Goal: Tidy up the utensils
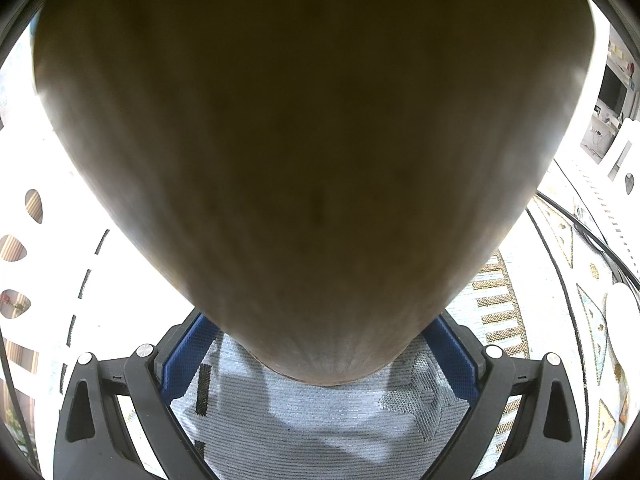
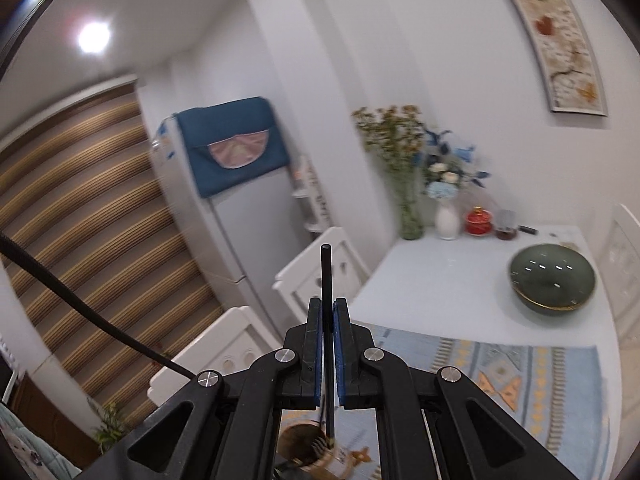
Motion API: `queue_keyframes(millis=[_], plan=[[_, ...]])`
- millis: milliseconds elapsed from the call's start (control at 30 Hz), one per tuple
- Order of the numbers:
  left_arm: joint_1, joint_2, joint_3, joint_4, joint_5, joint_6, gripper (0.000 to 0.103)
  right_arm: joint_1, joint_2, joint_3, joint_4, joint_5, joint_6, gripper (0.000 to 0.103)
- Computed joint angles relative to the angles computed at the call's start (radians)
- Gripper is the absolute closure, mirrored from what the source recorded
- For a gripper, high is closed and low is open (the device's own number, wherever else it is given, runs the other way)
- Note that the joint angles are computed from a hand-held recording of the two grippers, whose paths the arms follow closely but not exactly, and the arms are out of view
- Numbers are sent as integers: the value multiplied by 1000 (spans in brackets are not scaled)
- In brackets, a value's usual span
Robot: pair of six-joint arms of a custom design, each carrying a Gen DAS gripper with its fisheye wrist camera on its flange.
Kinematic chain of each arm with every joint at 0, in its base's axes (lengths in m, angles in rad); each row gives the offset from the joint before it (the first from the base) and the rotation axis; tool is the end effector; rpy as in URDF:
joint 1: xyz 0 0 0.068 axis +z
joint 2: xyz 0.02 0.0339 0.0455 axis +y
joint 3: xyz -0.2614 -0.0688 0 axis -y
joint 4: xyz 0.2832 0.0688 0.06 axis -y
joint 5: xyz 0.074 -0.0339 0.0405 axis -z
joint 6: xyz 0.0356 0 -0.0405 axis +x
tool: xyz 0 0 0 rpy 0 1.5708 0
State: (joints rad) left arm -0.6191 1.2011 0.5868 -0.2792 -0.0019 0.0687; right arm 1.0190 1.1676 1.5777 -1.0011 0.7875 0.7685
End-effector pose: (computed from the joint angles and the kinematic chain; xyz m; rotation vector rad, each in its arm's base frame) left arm 0.2120 -0.1510 0.1576 0.8351 2.3342 -0.2350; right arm 0.1450 0.1874 0.4666 0.1841 1.9787 0.3014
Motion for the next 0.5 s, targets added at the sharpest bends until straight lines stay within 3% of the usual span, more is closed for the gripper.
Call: queue_keyframes(millis=[300, 500], plan=[[-1, 0, 0, 0, 0, -1, 3, -91, 123, 30, 127, -197, -127, 98], [-1, 0, 0, 0, -1, -1, 3, -90, 144, 26, 142, -240, -136, 98]])
